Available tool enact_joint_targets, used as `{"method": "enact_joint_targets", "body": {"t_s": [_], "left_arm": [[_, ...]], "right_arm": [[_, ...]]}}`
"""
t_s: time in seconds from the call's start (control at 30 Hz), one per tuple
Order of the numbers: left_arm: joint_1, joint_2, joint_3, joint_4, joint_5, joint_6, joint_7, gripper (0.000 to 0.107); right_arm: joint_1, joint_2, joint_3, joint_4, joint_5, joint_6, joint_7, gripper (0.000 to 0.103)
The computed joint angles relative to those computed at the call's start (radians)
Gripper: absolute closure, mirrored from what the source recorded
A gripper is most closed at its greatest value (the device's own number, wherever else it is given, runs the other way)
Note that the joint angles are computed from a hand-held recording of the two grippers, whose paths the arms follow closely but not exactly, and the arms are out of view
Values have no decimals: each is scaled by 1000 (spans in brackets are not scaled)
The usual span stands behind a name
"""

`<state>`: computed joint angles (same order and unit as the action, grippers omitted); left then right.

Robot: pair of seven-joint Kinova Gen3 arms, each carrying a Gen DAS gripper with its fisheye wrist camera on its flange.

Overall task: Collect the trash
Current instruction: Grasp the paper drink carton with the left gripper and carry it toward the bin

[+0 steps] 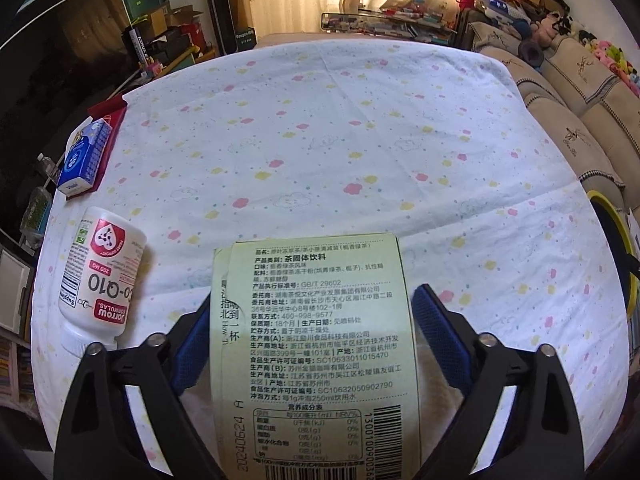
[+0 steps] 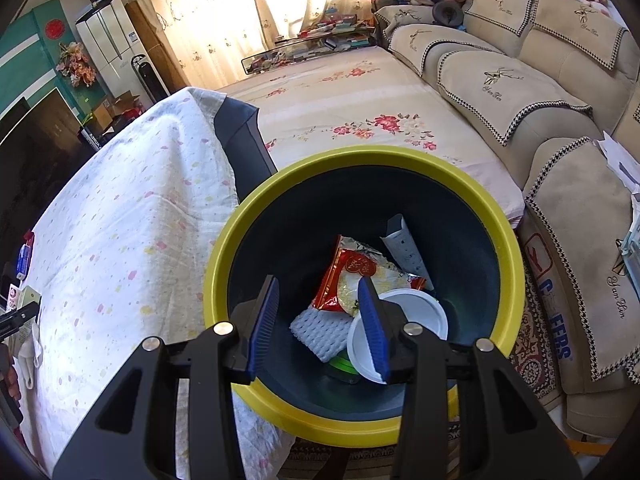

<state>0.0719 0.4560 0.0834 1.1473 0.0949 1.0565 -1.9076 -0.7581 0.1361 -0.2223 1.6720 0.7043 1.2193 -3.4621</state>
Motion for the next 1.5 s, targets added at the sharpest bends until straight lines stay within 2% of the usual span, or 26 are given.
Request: {"method": "enact_joint_targets", "body": {"t_s": [0.07,0.1,0.17,0.43,0.77,0.9,1.03,1.23,1.37,1.5], "left_arm": [[-1,0,0,-2,1,2,-1,28],[-4,-2,3,-3,5,4,-7,35],[-21,-9,11,-5,26,18,-24,35],[-72,-116,29,80,114,-26,-130,36],[-133,-281,29,160,325,-45,-307,36],[-122,-322,22,166,389,-27,-366,36],[-79,-316,38,125,424,41,-397,36],[54,-258,98,53,400,83,-381,36],[191,-166,142,-41,324,110,-313,36],[336,-56,162,-148,227,128,-247,36]], "right_arm": [[0,-2,-1,2,0,-2,-1,63],[0,-4,-1,5,0,-3,-2,63],[0,-6,-3,7,1,-4,-4,63],[-10,-9,-11,9,16,-1,-21,63],[-21,-20,-21,12,40,11,-39,63],[-28,-31,-30,17,54,27,-56,63],[-44,-45,-47,18,76,75,-81,63],[-85,-80,-93,28,108,219,-154,63],[-103,-113,-131,52,105,307,-213,63],[-104,-141,-162,79,89,348,-257,63]]}}
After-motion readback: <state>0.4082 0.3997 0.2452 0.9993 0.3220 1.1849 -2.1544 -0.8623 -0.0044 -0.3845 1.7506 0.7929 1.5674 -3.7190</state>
